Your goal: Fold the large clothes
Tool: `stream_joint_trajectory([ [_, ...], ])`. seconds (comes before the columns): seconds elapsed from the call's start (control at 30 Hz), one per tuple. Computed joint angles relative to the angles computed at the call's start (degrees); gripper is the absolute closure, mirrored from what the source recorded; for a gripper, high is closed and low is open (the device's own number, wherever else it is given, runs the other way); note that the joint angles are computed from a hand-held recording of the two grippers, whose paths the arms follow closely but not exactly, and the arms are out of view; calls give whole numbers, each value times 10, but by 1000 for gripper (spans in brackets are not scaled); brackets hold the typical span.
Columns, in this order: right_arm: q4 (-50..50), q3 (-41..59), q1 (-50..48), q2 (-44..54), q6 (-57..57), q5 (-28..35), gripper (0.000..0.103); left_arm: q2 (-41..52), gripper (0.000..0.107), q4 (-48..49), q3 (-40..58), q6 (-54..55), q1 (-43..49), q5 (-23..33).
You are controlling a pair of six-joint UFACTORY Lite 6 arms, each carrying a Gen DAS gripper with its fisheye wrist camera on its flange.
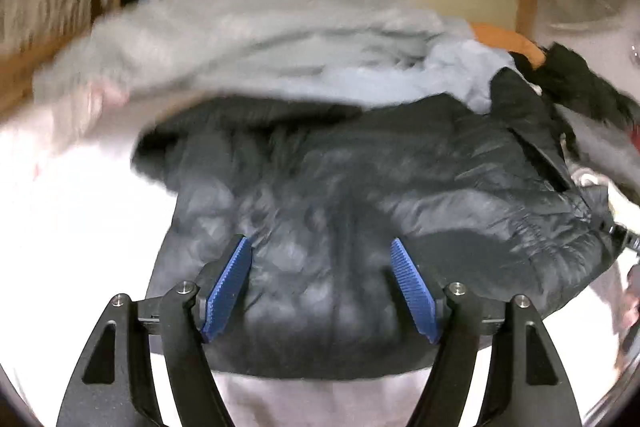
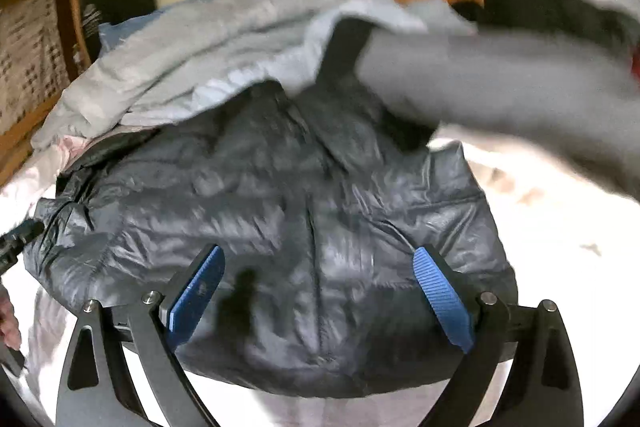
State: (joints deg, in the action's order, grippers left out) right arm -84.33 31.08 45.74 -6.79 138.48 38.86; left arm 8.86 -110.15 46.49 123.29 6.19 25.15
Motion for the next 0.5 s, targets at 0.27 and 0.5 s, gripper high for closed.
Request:
stream_joint_trajectory([
  [0.27, 8, 46, -36, 100, -58, -50, 5, 72, 31, -116, 11, 147, -34, -43],
  [0.5, 7, 65, -42, 131, -62, -45, 4, 49, 31, -145, -14, 176, -27, -16],
])
